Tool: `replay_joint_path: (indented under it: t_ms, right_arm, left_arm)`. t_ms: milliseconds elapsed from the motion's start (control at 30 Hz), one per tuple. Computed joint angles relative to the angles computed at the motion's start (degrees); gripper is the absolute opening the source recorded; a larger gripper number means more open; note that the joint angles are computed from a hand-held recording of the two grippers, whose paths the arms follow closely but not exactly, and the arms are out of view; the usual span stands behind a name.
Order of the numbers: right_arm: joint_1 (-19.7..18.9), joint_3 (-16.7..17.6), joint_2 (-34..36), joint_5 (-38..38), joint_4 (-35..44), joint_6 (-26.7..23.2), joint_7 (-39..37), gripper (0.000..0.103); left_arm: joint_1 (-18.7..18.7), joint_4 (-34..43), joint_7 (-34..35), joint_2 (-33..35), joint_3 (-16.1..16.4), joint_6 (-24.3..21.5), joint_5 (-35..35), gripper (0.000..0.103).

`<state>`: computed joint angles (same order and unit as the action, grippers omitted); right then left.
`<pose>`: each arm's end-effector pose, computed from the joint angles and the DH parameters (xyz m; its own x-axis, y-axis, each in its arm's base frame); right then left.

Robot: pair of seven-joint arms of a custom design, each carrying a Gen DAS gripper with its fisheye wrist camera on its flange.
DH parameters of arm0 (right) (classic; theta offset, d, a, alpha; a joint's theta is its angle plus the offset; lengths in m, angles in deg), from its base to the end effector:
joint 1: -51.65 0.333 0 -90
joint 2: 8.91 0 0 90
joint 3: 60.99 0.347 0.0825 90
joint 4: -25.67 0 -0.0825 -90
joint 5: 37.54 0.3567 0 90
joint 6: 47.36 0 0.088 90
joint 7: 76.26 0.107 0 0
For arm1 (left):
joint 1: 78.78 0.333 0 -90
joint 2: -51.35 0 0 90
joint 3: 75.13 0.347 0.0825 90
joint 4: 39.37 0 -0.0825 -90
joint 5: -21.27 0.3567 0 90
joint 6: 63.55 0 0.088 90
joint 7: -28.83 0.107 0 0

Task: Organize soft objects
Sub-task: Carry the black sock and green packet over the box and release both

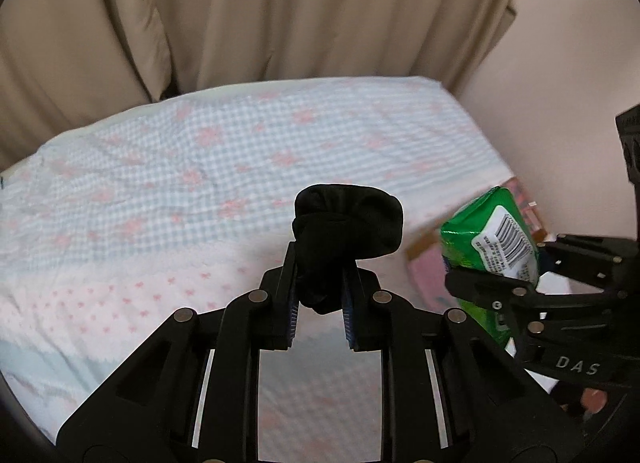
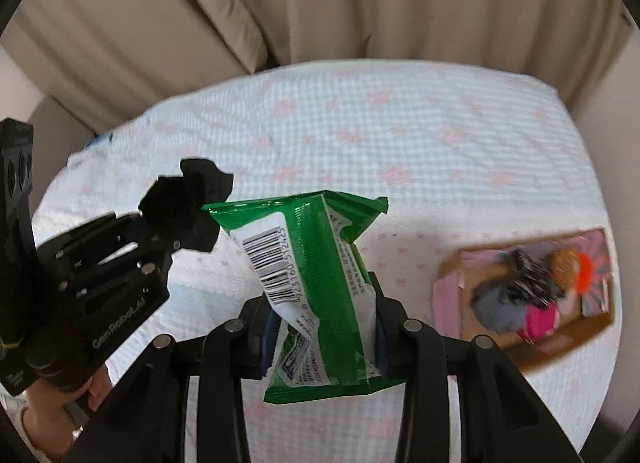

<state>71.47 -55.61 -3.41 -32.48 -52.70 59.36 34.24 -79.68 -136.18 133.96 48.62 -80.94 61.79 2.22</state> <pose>0.5268 0.2512 0.7268 0.1082 -0.9681 -0.2262 -0.9439 -0.0287 -0.3290 0.5531 -0.0787 0.6964 -0.3111 -0.9327 0.1825 -0.8157 0.1635 -0.5549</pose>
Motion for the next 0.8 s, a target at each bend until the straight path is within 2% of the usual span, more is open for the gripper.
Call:
replay_joint_path:
  t_ms: [133,267,467,600,800]
  right_arm:
    - [-0.56,-0.33,-4.82,-0.48,-1.49,-0.43,0.62,0.035]
    - [-2.51,-1.43,-10.66,0.88,-6.18,0.58,-0.92,0.035]
    - [-6.11,-4.65,-17.61,4.63,-11.38,0.25,-6.86,0.035]
    - [-9.24,-8.38,-20.57,7.91,-13.41,-1.96,-14.49,0.035]
    - [-14.36,-12.97,-20.83,10.96,-15.21,-3.62,-24.88,0.035]
  left_arm:
    - [-0.95,0.62,-3.21,-3.5,-0.65,-2.76,0.96,0.016]
    - [-2.59,0.83,-7.24,-6.36,-1.68,-4.18,3.21,0.016]
    - [-6.04,1.66,-19.94,-8.38,-5.88,-4.55,10.72,0.016]
    - [-8.99,4.79,-31.08,-6.48,-9.44,-5.12,17.22,0.016]
    - [-14.58,9.73,-44.16,-0.38,-12.13,-6.39,23.78,0.016]
